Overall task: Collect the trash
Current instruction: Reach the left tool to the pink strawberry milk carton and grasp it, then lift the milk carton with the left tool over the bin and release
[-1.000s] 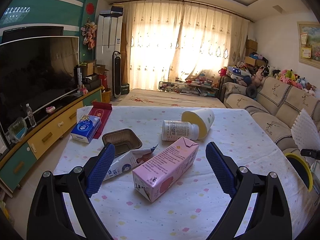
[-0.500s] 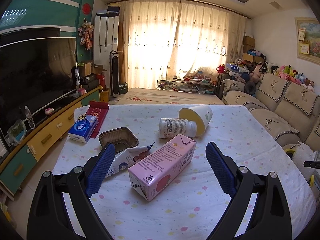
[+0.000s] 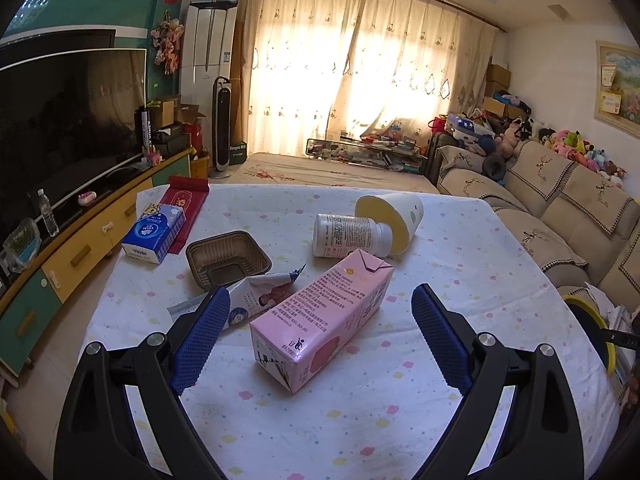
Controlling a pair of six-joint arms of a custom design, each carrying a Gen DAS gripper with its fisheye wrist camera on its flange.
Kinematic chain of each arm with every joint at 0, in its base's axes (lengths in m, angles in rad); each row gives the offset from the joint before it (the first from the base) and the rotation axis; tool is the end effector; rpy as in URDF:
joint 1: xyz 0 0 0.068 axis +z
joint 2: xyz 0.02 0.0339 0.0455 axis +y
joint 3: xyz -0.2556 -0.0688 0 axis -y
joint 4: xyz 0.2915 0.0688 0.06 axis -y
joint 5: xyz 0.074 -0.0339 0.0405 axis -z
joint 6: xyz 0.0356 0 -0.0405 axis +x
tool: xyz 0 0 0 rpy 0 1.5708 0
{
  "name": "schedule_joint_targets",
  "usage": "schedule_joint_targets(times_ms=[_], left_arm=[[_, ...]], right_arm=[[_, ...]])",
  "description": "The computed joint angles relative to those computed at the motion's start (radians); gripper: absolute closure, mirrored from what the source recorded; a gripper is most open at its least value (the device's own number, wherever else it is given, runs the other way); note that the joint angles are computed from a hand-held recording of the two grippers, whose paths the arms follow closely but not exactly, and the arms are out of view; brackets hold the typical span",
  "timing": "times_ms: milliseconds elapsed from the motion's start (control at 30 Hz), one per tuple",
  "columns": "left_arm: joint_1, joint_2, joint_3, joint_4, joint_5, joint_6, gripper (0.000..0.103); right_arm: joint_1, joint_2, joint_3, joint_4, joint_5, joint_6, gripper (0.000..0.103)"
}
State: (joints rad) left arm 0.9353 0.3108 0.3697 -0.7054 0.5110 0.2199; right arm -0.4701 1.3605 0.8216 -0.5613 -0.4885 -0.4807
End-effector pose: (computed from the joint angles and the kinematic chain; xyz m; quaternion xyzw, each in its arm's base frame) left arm 0.1018 0.1087 0.2054 -0.1977 0.8507 0.0460 0.4849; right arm 0.2709 -0.1189 0.1714 -0.0614 0.9433 0.1056 0.3088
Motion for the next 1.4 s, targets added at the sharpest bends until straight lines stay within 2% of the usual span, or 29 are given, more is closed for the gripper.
schedule_joint_targets(times_ms=[300,533,600,667,800,933,1033,1200,1400], left_arm=[[-0.026,0.181,0.021,0.050,-0.013,0.021,0.012],[-0.045,0.262,0.050,-0.011,0.094,0.092,0.012],[-0.078,0.248,0.052,-0.041,0.097,0.109,0.012],[-0.138,0.216,0.041,-0.045,0.053,0.100,0.012],[-0.270,0.189,0.028,0.002,-0.109,0.026,0.012],[-0.368,0.358,0.097,0.061,-0.213,-0.054,0.012],[-0.428,0.511,0.160,0.108,-0.292,-0.090,0.020],[-0.463,0.665,0.234,0.143,-0.350,-0.115,0.037],[-0.478,0.771,0.290,0.166,-0.397,-0.122,0.055]], right_arm=[[0.018,0.007,-0.014,-0.011,-0.020,-0.004,0.037],[0.007,0.014,-0.012,-0.013,-0.028,0.001,0.037],[0.003,0.018,-0.007,-0.016,-0.034,0.004,0.037],[-0.001,0.022,-0.003,-0.019,-0.036,0.002,0.037],[0.007,0.013,-0.003,-0.028,-0.032,-0.001,0.037],[0.012,-0.013,-0.006,-0.044,-0.046,-0.008,0.037],[0.016,-0.027,-0.013,-0.053,-0.056,-0.015,0.036],[0.013,-0.015,-0.011,-0.064,-0.062,-0.033,0.036],[-0.002,0.020,0.004,-0.063,-0.063,-0.036,0.036]])
